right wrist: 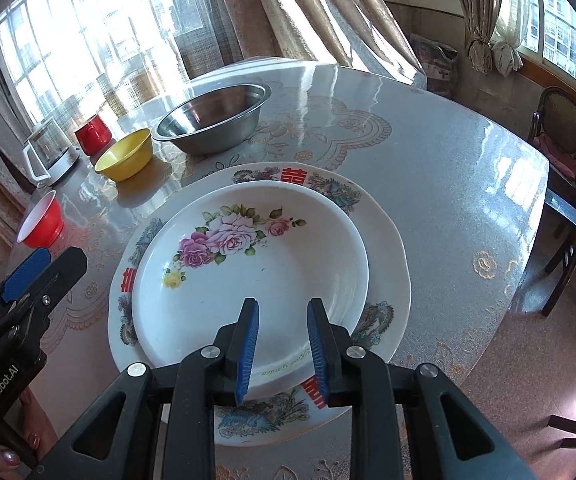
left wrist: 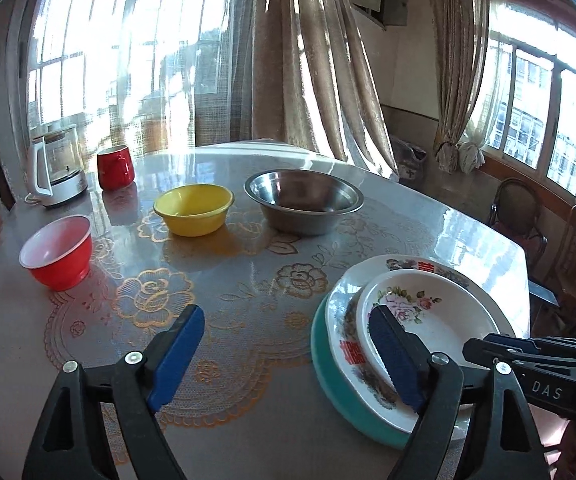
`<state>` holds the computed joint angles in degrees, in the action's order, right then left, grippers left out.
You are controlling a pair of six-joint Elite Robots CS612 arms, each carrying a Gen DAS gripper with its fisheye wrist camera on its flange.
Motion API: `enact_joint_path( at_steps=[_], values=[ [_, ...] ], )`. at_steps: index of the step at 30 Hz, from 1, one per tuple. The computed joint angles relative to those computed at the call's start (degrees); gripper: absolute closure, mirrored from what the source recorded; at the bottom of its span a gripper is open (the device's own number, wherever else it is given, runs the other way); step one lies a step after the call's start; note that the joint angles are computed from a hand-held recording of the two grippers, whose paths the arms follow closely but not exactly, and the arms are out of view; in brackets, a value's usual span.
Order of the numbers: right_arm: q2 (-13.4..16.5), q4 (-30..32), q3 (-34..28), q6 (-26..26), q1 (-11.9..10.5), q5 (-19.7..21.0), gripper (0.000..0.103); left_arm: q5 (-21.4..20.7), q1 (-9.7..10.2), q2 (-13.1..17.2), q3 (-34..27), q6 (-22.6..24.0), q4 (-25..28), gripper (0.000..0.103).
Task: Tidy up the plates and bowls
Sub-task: 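Open both grippers and withdraw from the floral plate, then move both grippers to the steel bowl and grasp its rim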
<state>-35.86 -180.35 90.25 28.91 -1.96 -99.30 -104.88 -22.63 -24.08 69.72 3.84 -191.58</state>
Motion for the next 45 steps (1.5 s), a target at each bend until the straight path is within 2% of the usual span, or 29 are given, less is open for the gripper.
enact_joint_path(
  at_steps=[4,7,14,18,24,29,33,38,45],
  values=[
    [-0.1,-1.8,0.3,0.1,0.1,0.0,0.073,4.3,-0.13,0.4,-0.5,-0.5,0.3,0.011],
    [-0.2,-2.4,0.2,0.0,0.3,-0.3,0.072,7.7,-0.34,0.7,-1.4,-1.0,3.5,0.011],
    [0.0,-2.1,-0.5,0.1,0.4,0.2,0.067,10.0,0.09,1.6,-3.6,-5.5,9.4,0.01],
    [0.1,-2.4,-0.9,-0.2,0.2,0.7,0.067,10.2,0.24,1.9,-4.1,-6.7,9.9,0.011],
    [0.3,-2.2,-2.0,-1.2,-0.5,1.8,0.066,11.0,-0.03,2.1,-4.1,-5.4,9.5,0.01],
    [0.6,-2.3,-3.0,-2.6,-1.4,3.2,0.064,8.2,0.51,2.2,-4.1,-5.9,8.5,0.01],
    [1.0,-1.4,-4.3,-3.8,-2.4,4.3,0.063,7.9,0.7,2.2,-3.9,-7.2,7.7,0.01],
    [2.1,1.0,-7.4,-5.0,-3.7,5.7,0.061,8.8,0.35,2.2,-6.0,-5.1,13.5,0.01],
    [3.9,5.8,-13.0,-6.0,-5.2,6.7,0.061,4.9,0.49,3.6,-12.7,-9.0,21.4,0.008]
  ],
)
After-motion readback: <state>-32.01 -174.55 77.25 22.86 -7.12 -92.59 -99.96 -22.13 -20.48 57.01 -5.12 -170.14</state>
